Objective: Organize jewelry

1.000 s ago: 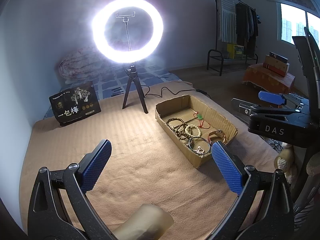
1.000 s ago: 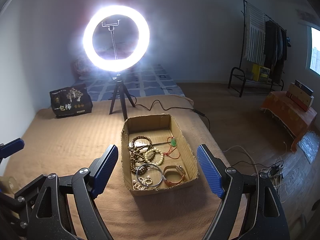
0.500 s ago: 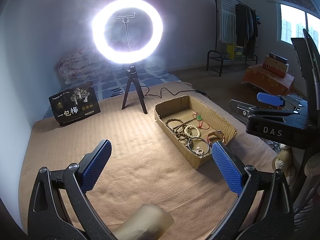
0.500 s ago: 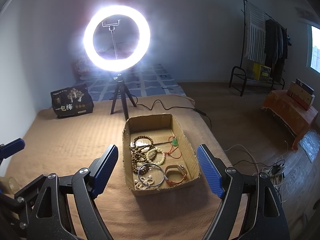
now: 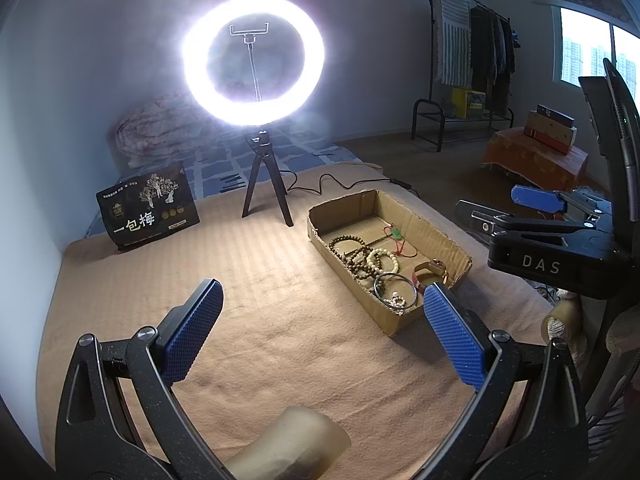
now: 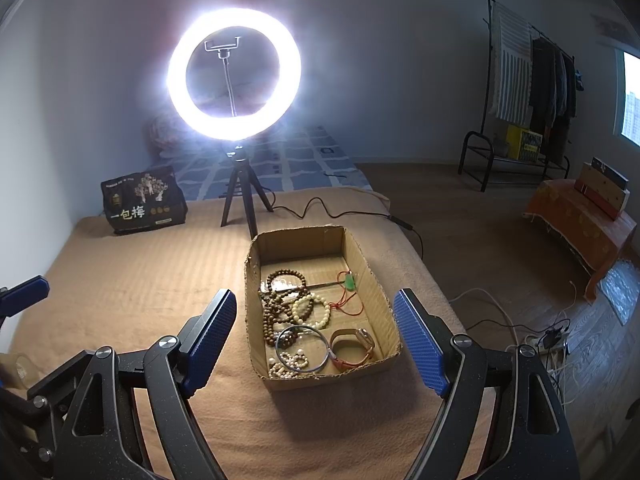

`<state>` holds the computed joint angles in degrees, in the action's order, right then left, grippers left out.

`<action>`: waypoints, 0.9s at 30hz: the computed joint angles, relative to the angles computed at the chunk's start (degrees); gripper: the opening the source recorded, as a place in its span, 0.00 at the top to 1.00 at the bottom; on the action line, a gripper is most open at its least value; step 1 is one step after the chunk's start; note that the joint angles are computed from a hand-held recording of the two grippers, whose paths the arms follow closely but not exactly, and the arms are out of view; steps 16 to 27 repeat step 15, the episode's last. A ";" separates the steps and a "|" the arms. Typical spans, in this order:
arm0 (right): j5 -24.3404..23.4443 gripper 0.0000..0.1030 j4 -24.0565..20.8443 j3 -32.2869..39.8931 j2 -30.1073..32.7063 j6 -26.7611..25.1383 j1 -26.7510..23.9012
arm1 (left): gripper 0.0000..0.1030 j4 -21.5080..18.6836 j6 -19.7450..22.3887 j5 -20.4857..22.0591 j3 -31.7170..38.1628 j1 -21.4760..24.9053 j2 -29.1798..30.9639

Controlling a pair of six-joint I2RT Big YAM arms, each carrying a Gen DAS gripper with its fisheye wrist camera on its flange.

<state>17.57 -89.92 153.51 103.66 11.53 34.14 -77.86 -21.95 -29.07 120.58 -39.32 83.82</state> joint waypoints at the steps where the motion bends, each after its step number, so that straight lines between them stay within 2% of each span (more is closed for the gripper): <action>1: 0.03 0.21 -0.02 0.05 0.03 0.03 0.02 | 0.01 0.05 0.00 -0.10 -0.05 -0.01 -0.03; 7: 0.13 0.21 -0.03 -0.11 0.04 -0.19 -0.03 | 0.01 0.06 -0.70 -1.56 -0.34 -0.60 -0.08; 13: 0.58 0.21 1.30 -3.62 -1.50 -0.53 0.06 | 0.01 0.80 -0.03 -3.35 -1.35 -1.05 -0.55; 27: 0.70 0.21 1.17 -3.71 -1.47 -0.48 0.04 | 0.01 0.74 -0.17 -3.27 -1.44 -0.96 -0.65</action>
